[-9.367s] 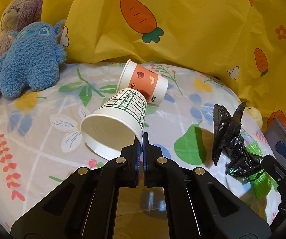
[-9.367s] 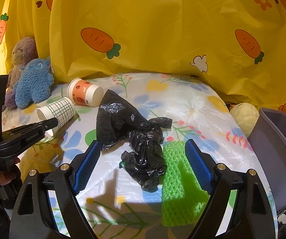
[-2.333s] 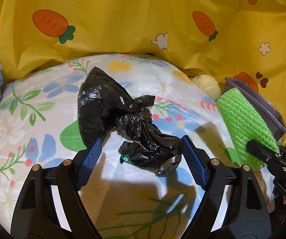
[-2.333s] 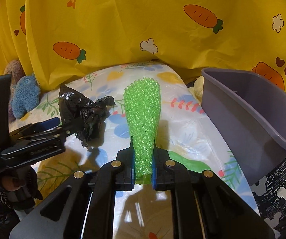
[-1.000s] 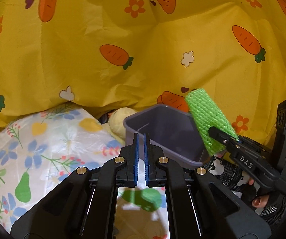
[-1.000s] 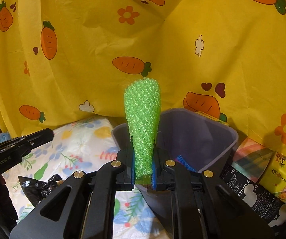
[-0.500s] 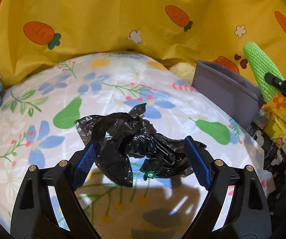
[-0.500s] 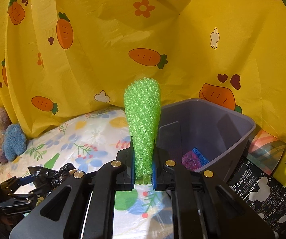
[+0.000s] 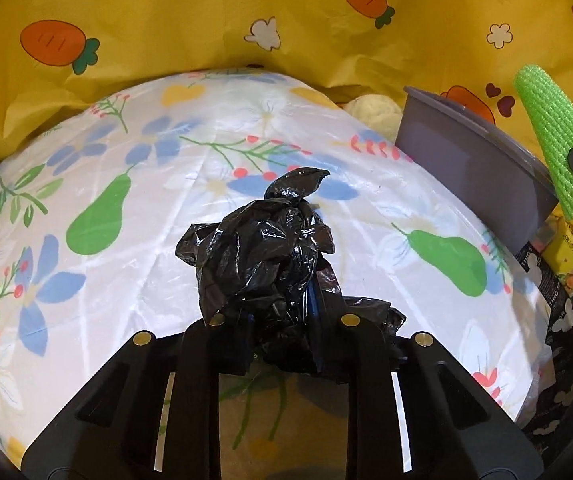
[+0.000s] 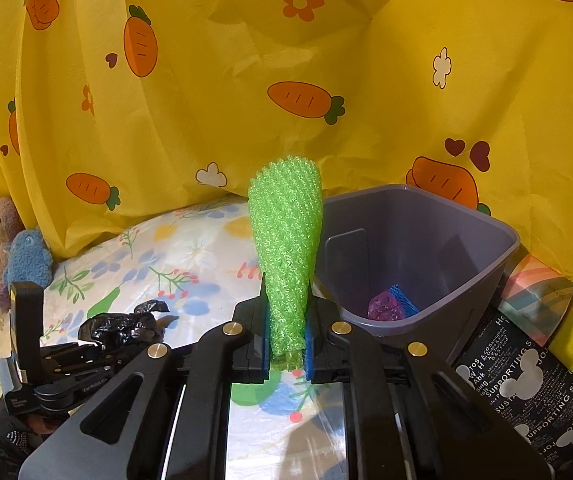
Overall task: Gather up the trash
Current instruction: 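Carry the black bag and green sleeve with both tools over the grey bin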
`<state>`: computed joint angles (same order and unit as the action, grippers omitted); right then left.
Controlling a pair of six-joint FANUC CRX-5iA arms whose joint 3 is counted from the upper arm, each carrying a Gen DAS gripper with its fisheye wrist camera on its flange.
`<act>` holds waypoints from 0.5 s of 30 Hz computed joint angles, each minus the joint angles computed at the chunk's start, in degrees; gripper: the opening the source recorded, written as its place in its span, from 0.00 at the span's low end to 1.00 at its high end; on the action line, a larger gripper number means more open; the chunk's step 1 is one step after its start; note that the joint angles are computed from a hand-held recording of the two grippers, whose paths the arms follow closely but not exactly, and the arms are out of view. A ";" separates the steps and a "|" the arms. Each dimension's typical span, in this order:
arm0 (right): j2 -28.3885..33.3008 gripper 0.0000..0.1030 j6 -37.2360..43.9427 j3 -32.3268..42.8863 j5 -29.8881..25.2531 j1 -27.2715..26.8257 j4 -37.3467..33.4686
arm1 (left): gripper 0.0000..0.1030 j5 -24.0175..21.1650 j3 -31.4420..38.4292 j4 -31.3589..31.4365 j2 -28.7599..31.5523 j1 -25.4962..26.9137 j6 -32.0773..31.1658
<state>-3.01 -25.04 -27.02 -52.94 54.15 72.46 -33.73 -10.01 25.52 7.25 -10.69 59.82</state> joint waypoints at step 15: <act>-2.44 0.13 -2.17 -0.97 -4.72 -2.87 2.02 | 0.21 3.62 7.62 25.67 1.86 -10.34 -20.79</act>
